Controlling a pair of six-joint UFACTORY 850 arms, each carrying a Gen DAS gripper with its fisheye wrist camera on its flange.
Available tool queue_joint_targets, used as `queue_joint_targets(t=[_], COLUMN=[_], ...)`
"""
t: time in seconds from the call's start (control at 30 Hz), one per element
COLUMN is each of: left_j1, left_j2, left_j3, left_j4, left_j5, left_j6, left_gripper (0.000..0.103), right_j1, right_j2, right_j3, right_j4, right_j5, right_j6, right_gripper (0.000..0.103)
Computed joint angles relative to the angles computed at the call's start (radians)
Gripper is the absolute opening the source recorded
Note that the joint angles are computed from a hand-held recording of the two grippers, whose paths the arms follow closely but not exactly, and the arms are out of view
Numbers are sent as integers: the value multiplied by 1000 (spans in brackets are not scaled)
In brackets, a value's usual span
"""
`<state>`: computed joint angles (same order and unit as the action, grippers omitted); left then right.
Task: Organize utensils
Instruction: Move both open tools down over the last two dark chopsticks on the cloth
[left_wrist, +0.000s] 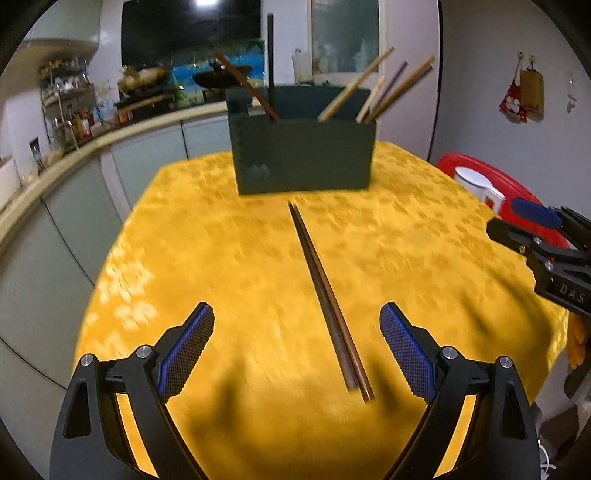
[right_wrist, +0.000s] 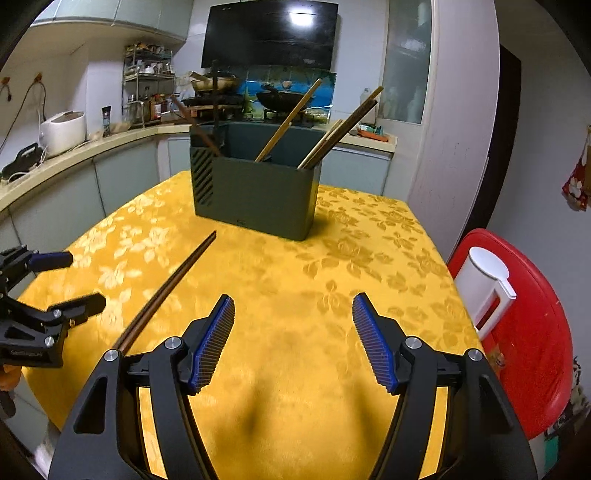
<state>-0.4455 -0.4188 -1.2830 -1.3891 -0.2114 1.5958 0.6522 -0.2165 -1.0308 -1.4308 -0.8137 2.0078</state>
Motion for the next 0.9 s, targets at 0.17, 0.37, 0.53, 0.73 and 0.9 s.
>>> queue_joint_targets(t=[0.17, 0.37, 0.53, 0.73, 0.9], left_j1=[-7, 1, 0, -19, 3], left_j2=[-1, -11, -14, -31, -35], left_j3=[37, 33, 36, 23, 13], left_j4=[39, 97, 96, 326, 271], left_j5=[7, 5, 19, 45, -17], left_j6=[-13, -106, -103, -308, -288], left_gripper=[88, 88, 88, 85, 80], right_j1=[0, -1, 4, 7, 10], right_j2=[-13, -29, -35, -39, -43], right_j3=[8, 8, 5, 2, -2], right_j4=[15, 20, 16, 15, 19], right_j5=[33, 62, 68, 74, 79], right_j6=[15, 21, 21, 15, 8], right_gripper=[64, 64, 64, 64, 64])
